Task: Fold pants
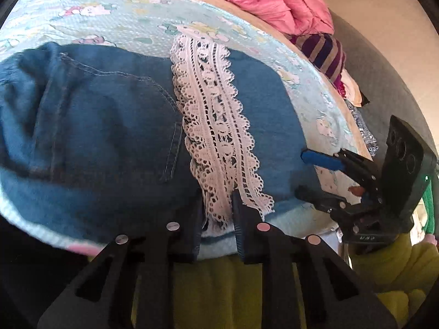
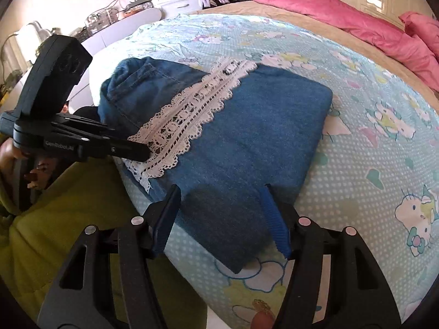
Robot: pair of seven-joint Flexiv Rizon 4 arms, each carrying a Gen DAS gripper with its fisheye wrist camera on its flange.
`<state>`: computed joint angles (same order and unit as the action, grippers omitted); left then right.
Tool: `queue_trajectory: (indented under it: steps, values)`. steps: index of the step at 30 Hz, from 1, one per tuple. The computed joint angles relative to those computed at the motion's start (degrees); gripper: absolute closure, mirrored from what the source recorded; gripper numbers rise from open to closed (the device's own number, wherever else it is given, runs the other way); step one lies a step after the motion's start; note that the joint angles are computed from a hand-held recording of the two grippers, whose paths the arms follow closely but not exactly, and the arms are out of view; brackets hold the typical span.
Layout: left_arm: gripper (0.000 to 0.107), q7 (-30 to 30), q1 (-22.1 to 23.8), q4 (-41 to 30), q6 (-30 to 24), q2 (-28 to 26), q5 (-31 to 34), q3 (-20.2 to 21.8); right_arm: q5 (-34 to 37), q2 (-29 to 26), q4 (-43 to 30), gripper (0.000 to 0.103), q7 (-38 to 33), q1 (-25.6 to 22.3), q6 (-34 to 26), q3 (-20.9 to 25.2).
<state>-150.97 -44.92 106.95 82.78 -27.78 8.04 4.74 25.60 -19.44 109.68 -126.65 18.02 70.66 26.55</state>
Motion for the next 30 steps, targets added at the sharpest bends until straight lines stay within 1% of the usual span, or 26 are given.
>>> queue_trajectory:
  steps: [1, 2, 5, 6, 8, 10, 12, 14, 15, 18, 20, 25, 26, 28, 30]
  values:
    - [0.088, -0.2, -1.1, -0.6, -1.7, 0.2, 0.7, 1.0, 0.8, 0.2, -0.1, 0.049, -1.3, -0.6, 0.2, 0.8]
    - [0.088, -0.3, -1.7, -1.1, -3.2, 0.3, 1.4, 1.2, 0.4, 0.2, 0.2, 0.049, -1.0, 0.1, 1.1, 0.4]
    - [0.087, 1.2, 0.3, -1.8, -5.6, -0.2, 1.2, -1.2, -2.1, -0.8, -0.1, 0.049, 2.7, 1.6, 0.3, -1.6]
    - [0.085, 1.1, 0.4, -2.2, -6.1, -0.3, 1.5, -1.3, -3.7, -1.1, 0.2, 0.049, 4.4, 2.4, 0.0, -2.6]
    - [0.082, 0.5, 0.8, -2.2, -6.0, -0.3, 1.9, -1.6, -5.5, -1.5, 0.7, 0.049, 6.1, 2.6, -0.1, -3.1]
    - [0.081, -0.2, 0.7, -2.4, -6.3, -0.2, 2.5, -1.4, -5.4, -1.8, 0.7, 0.049, 6.1, 1.8, 0.3, -2.2]
    - [0.076, -1.1, -0.1, -3.1, -7.7, 0.1, 3.8, -0.5, -6.1, -1.9, 0.8, 0.048, 6.8, 1.6, 0.5, -2.0]
    - [0.068, -2.8, -1.1, -4.2, -9.8, 0.5, 6.0, 0.6, -6.4, -1.9, 1.0, 0.047, 7.3, 1.4, 0.7, -1.6]
    - [0.067, -3.9, -1.8, -5.0, -11.2, 0.7, 7.5, 1.3, -6.4, -1.9, 0.9, 0.047, 7.4, 1.1, 0.6, -1.4]
    - [0.067, -6.5, -1.9, -5.5, -13.3, 1.9, 11.2, 1.4, -5.3, -1.6, 0.5, 0.046, 7.1, 0.0, -0.4, -0.5]
    - [0.067, -7.7, -1.4, -5.6, -14.2, 2.5, 13.0, 0.6, -4.9, -1.3, 0.4, 0.045, 7.1, -0.2, -0.5, -0.5]
    - [0.067, -9.7, -0.2, -6.7, -16.8, 3.4, 16.4, -1.2, -3.2, -0.9, 0.1, 0.040, 6.7, -0.6, -1.3, -0.5]
    - [0.063, -10.1, 0.0, -6.9, -17.3, 3.6, 17.0, -1.4, -3.3, -0.7, 0.2, 0.039, 6.9, -0.3, -1.1, -0.7]
    - [0.052, -11.2, 0.1, -7.2, -18.2, 3.9, 18.4, -1.8, -3.2, -0.3, 0.4, 0.038, 7.1, -0.1, -0.8, -0.9]
    - [0.052, -11.7, 0.3, -7.8, -19.4, 4.2, 19.7, -2.2, -2.8, -0.1, 0.3, 0.037, 6.9, -0.2, -0.6, -0.9]
